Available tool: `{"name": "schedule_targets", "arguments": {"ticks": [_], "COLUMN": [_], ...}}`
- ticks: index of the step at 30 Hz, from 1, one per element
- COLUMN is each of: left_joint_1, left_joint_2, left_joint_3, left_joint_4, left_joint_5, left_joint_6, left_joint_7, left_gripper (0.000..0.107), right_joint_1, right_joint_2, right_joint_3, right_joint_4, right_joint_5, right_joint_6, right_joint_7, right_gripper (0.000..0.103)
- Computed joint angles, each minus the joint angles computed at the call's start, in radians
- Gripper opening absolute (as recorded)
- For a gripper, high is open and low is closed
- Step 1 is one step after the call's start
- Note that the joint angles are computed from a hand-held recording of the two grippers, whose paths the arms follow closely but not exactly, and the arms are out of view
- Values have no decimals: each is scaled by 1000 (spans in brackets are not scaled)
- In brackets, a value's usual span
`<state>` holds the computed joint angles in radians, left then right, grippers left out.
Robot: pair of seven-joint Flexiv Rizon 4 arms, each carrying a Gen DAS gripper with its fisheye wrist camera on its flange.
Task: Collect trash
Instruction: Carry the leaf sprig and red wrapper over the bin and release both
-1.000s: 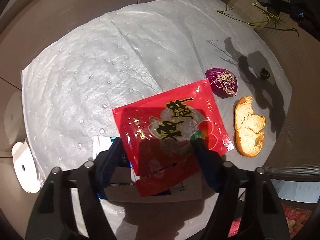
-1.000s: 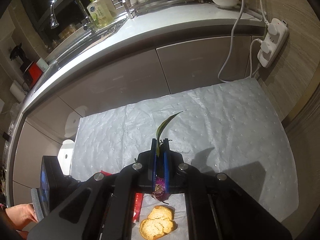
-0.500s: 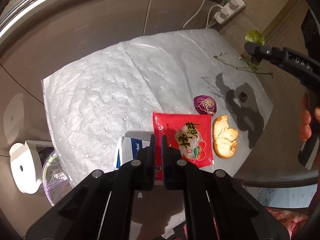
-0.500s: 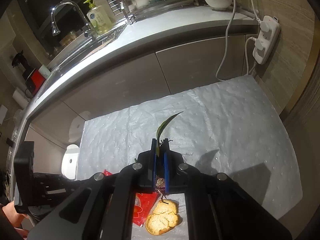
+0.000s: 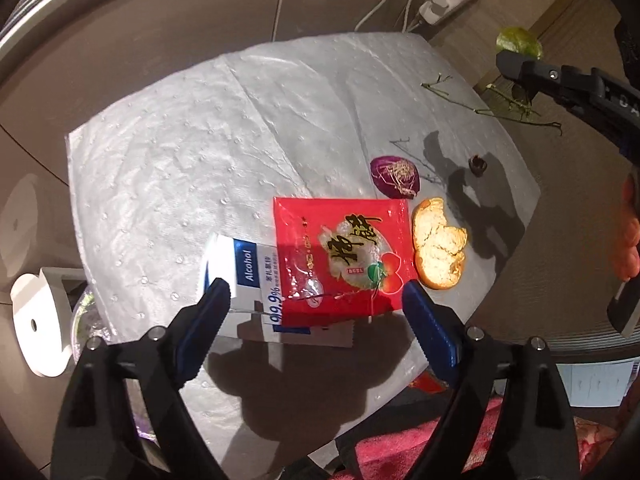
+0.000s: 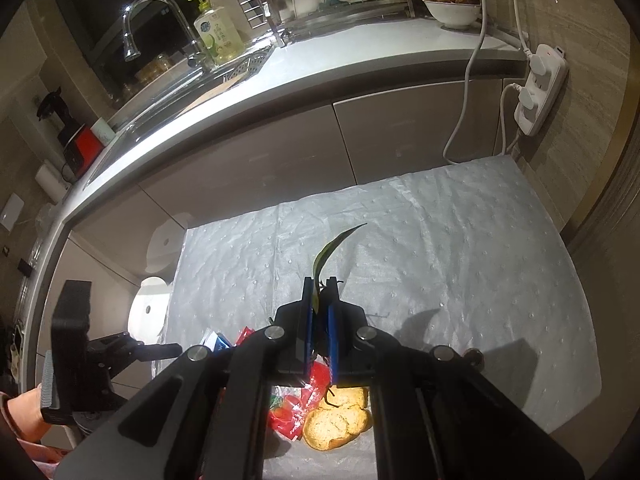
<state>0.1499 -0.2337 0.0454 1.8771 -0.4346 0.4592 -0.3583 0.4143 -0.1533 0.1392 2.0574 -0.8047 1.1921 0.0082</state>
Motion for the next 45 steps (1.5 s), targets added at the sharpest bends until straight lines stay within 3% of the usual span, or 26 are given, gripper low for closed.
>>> {"name": "schedule_targets", "arguments": {"ticks": [5, 8, 10, 11, 12, 13, 15, 17, 22, 27, 32, 39, 45], "left_joint_1": [-32, -58, -72, -78, -80, -82, -76, -72, -60, -12, 36, 111, 191], "left_joint_2": [-44, -58, -56, -46, -36, -30, -31, -36, -25, 6, 24, 35, -26], "left_joint_3": [-10, -12, -11, -13, -17, -19, -24, -25, -25, -16, 6, 50, 72], "left_joint_4": [-19, -9, 10, 35, 60, 73, 68, 58, 64, 7, -60, -106, -160], "left_joint_5": [74, 123, 150, 150, 142, 143, 130, 123, 93, 3, -99, -193, -192], "left_joint_6": [-10, 34, 84, 140, 185, 213, 191, 168, 168, 29, -35, -6, 47], "left_joint_7": [-73, -115, -135, -129, -111, -102, -94, -97, -69, -33, -31, -37, -75], "left_gripper": [84, 84, 78, 68, 52, 46, 24, 12, 7, 7, 7, 7, 7], "right_joint_1": [-8, -14, -19, -22, -25, -28, -35, -39, -42, -37, -16, 50, 128], "right_joint_2": [9, 16, 23, 27, 30, 33, 36, 35, 30, 23, 2, -66, -207], "right_joint_3": [-2, -2, -4, -5, -7, -7, -7, -6, -7, -4, 3, 22, 49], "right_joint_4": [33, 48, 59, 65, 72, 77, 86, 90, 90, 75, 26, -110, -320], "right_joint_5": [-8, -15, -25, -32, -41, -46, -57, -60, -68, -61, -38, 47, 194], "right_joint_6": [32, 45, 53, 58, 65, 70, 80, 87, 99, 99, 79, 39, -5], "right_joint_7": [24, 33, 44, 55, 66, 75, 91, 98, 109, 91, 38, -110, -322], "right_gripper": [7, 7, 7, 7, 7, 7, 7, 7, 7, 7, 7, 7, 7]}}
